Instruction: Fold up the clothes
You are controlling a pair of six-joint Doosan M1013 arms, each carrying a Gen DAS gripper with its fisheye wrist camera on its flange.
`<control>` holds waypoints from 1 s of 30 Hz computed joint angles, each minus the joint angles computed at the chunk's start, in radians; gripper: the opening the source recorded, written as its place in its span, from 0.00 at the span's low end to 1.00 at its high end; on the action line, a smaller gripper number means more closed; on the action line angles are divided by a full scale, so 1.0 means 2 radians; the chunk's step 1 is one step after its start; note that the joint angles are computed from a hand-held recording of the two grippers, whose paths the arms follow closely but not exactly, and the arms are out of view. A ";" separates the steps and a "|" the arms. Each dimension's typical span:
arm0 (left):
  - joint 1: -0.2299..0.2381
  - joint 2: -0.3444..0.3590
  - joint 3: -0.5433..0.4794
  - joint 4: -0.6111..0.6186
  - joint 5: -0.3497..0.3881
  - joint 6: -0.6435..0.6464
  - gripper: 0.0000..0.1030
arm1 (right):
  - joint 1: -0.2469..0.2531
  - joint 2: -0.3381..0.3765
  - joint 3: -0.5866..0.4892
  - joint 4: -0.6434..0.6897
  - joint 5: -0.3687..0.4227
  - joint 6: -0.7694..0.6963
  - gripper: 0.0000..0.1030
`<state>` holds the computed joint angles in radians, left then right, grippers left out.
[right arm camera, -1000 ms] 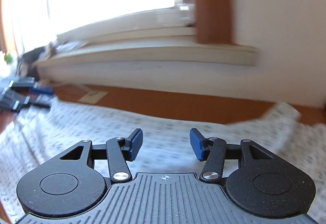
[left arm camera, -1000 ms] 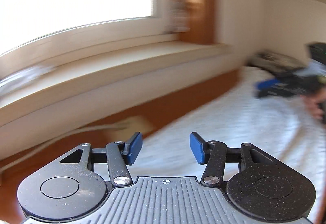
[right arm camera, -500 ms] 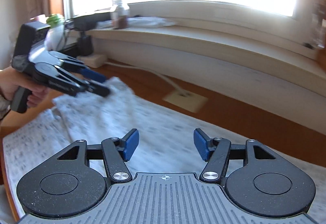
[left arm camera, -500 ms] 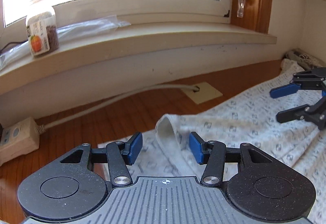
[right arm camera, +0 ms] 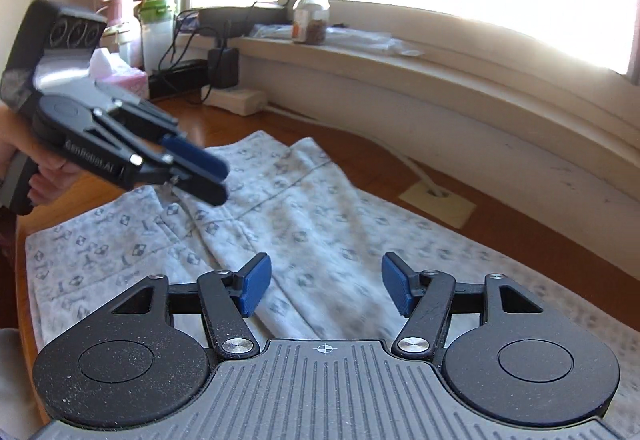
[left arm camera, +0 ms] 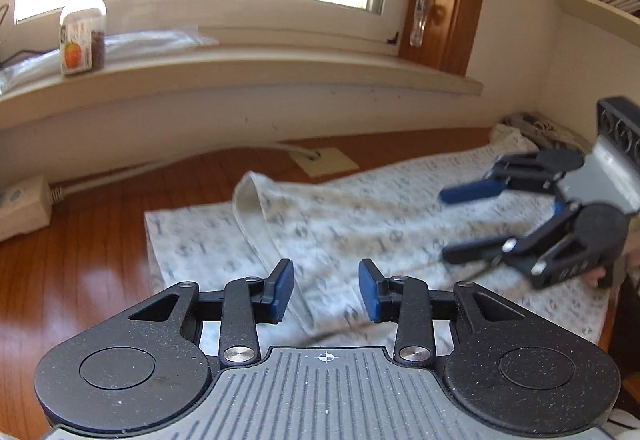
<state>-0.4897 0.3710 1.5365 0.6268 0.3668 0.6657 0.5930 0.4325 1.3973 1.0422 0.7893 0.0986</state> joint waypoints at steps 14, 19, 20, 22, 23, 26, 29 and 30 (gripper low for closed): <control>-0.009 0.006 0.002 0.077 0.012 -0.071 0.10 | -0.066 -0.007 0.033 0.033 -0.114 0.016 0.71; -0.012 -0.016 0.032 0.190 -0.013 -0.186 0.05 | -0.079 0.006 0.020 0.032 -0.091 0.075 0.73; -0.011 -0.021 0.039 0.195 -0.022 -0.193 0.05 | -0.079 0.006 0.019 0.030 -0.092 0.080 0.73; -0.012 -0.030 0.049 0.204 -0.029 -0.204 0.00 | -0.078 0.005 0.021 0.031 -0.096 0.080 0.75; -0.013 -0.031 0.051 0.202 -0.024 -0.205 0.00 | -0.078 0.005 0.022 0.033 -0.098 0.079 0.75; -0.015 -0.036 0.056 0.195 -0.008 -0.204 0.00 | -0.081 0.003 0.027 0.057 -0.097 0.061 0.78; -0.014 -0.039 0.059 0.191 -0.004 -0.212 0.03 | -0.085 0.004 0.025 0.064 -0.088 0.070 0.78; -0.013 -0.039 0.059 0.188 -0.006 -0.215 0.05 | -0.086 0.005 0.024 0.065 -0.085 0.074 0.78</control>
